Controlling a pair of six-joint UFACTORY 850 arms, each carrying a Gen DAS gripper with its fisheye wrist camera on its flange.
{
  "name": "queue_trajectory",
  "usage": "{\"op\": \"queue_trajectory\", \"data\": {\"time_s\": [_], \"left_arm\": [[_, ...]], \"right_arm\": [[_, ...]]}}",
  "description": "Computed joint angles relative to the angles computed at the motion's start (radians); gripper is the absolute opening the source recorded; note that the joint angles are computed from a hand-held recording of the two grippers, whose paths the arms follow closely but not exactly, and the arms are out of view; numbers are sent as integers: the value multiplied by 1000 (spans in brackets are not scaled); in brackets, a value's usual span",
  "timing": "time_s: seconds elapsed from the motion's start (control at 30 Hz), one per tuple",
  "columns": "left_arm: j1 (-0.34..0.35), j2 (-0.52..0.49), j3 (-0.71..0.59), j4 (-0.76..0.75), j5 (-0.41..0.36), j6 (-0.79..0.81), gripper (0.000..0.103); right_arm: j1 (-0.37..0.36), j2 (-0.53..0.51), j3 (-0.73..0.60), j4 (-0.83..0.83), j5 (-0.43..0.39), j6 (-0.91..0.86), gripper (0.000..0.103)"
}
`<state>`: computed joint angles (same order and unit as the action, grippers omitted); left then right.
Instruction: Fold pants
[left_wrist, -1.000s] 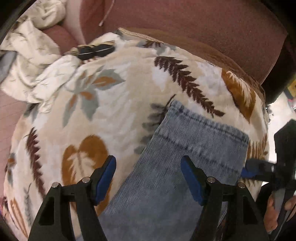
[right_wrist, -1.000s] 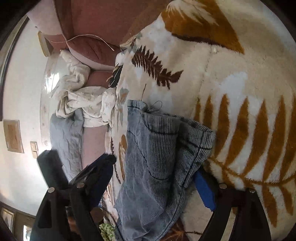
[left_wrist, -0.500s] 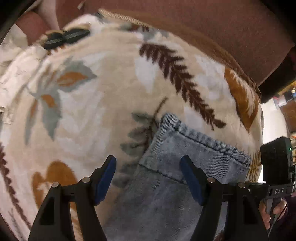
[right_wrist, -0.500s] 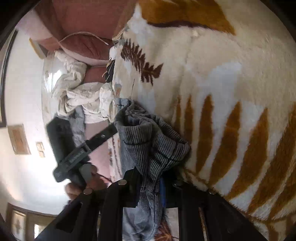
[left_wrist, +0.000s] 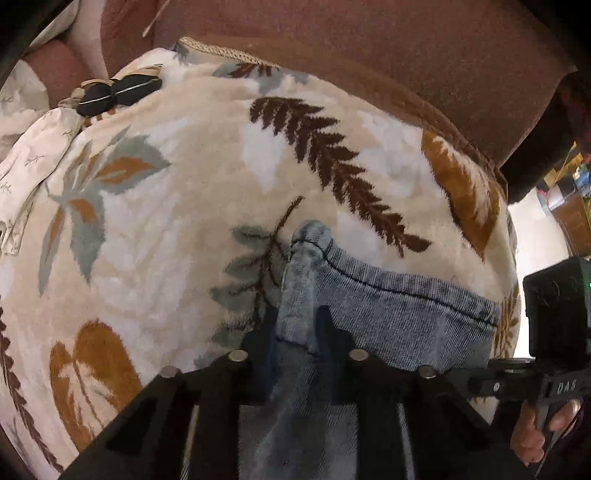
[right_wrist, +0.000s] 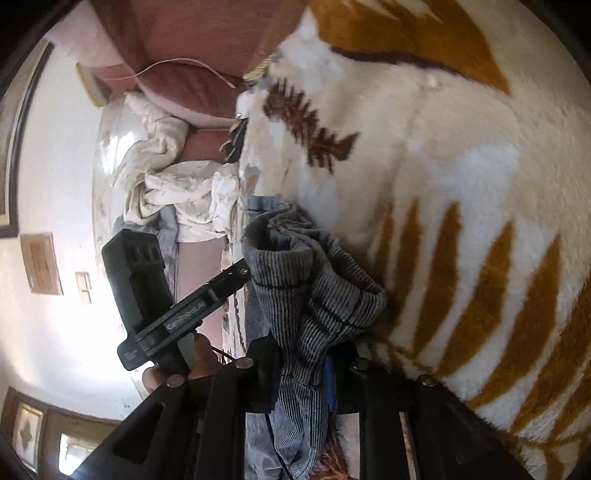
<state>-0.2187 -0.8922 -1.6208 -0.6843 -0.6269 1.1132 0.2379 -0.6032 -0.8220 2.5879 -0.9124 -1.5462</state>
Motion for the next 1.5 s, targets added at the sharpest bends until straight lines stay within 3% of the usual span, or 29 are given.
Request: {"op": "queue_trajectory", "data": {"time_s": [0.27,0.63,0.9,1.17,1.23,1.27,1.3,1.33,1.37,1.43,1.5], "left_arm": [[51,84,98,-261,-5,201,13],[198,231,268,-587,-118,494,13],[366,291,413,-716,-213,633,13],[501,233,469,-691,-177,600,15],[537,216,470,-677,-215,563,19],[554,216,479,-681,-218,556,20],[568,223,492,-687,-210,562,20],[582,230,505,-696,-201,569,20],[599,237,515,-693,-205,564,20],[621,249,531,-691,-194,546,21],[648,272,558,-690,-201,546,21]], "right_arm": [[56,79,14,104,95,-183,19],[181,166,-4,237,174,-498,19],[275,147,-66,116,218,-540,19],[370,35,-198,-145,337,-377,19],[375,-5,-241,-303,357,-209,25],[374,-26,-261,-393,351,-107,39],[370,-45,-280,-477,326,-22,60],[367,-55,-289,-522,298,22,68],[368,-54,-290,-533,282,23,73],[367,-35,-277,-501,259,-59,73],[346,-1,-231,-411,168,-174,73]]}}
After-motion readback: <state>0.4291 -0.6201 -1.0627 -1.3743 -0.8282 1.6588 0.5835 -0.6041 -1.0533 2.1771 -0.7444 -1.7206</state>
